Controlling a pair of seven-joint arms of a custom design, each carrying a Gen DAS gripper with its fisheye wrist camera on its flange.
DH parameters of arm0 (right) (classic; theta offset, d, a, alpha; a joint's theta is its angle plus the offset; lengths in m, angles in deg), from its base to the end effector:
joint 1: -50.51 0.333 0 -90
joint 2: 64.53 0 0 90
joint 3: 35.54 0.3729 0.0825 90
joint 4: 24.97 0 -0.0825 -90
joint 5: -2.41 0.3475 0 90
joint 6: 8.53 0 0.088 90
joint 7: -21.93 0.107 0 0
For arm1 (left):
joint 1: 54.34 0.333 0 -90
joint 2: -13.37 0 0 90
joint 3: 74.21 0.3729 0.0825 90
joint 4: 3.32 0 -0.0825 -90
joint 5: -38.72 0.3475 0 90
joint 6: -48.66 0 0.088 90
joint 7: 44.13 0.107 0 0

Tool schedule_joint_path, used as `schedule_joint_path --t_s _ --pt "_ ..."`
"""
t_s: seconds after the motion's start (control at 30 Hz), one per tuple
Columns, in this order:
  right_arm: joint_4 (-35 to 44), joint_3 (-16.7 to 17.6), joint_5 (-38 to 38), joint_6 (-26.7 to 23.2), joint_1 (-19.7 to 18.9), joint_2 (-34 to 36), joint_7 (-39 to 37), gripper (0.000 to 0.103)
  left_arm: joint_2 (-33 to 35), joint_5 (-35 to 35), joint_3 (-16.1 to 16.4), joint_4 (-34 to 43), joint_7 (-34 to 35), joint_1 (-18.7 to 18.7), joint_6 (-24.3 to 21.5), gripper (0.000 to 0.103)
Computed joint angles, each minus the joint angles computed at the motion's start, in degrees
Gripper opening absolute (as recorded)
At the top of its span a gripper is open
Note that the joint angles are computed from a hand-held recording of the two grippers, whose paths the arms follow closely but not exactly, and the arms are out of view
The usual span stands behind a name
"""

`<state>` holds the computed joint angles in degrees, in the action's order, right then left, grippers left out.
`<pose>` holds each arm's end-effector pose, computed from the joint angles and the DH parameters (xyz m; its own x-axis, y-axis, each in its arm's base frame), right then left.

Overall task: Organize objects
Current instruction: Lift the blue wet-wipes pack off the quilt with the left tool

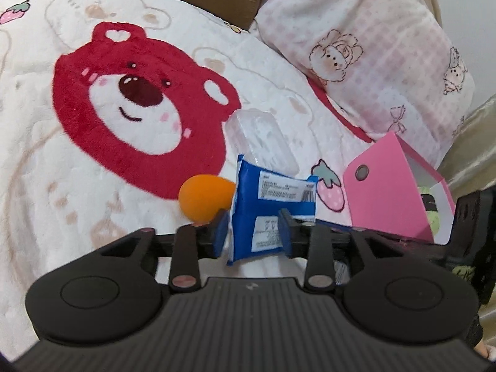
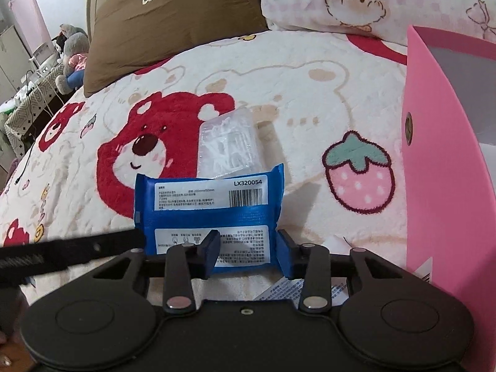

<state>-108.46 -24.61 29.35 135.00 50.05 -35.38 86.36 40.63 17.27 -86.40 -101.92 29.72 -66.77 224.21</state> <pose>0.7289 0.0962 0.5181 0.3464 -0.8963 -0.2768 -0.8039 -0.1316 -0.5800 0.6677 -0.2395 0.4864 0.0463 -0.8278 0.5590 -0.7380 -0.4055 -0.5393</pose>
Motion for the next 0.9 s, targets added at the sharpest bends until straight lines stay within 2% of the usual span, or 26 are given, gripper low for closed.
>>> schedule_joint_path --t_s 0.1,0.2,0.27,0.37,0.4,0.7,0.9 --pt "-0.03 -0.12 -0.56 0.13 0.19 -0.05 -0.2 0.044 1.01 0.51 1.43 1.02 -1.47 -0.96 -0.69 0.034" --pt "-0.07 -0.07 -0.61 0.21 0.18 -0.04 -0.2 0.044 1.86 -0.64 -1.4 1.58 -0.37 1.15 -1.61 0.03" --pt "-0.39 0.04 -0.28 0.68 0.1 -0.12 -0.1 0.044 2.07 -1.13 -1.2 1.7 -0.59 0.62 -1.69 0.026" --pt "-1.39 0.15 -0.03 2.02 0.14 -0.45 -0.21 0.044 1.67 4.23 6.47 1.89 -4.71 -5.63 -2.81 0.019" --pt "-1.73 0.23 0.0 2.39 0.13 -0.61 -0.33 0.044 1.54 5.31 7.13 1.78 -5.1 -6.19 -2.84 0.018" --pt "-5.31 -0.26 -2.62 5.92 1.2 -3.26 -1.14 0.045 0.92 3.95 1.64 2.32 -4.5 -1.79 -5.4 0.019" --pt "-7.68 0.13 -2.09 8.04 1.08 -5.14 -0.92 0.045 -0.77 6.26 3.4 1.53 -4.52 -3.46 -5.75 0.02"
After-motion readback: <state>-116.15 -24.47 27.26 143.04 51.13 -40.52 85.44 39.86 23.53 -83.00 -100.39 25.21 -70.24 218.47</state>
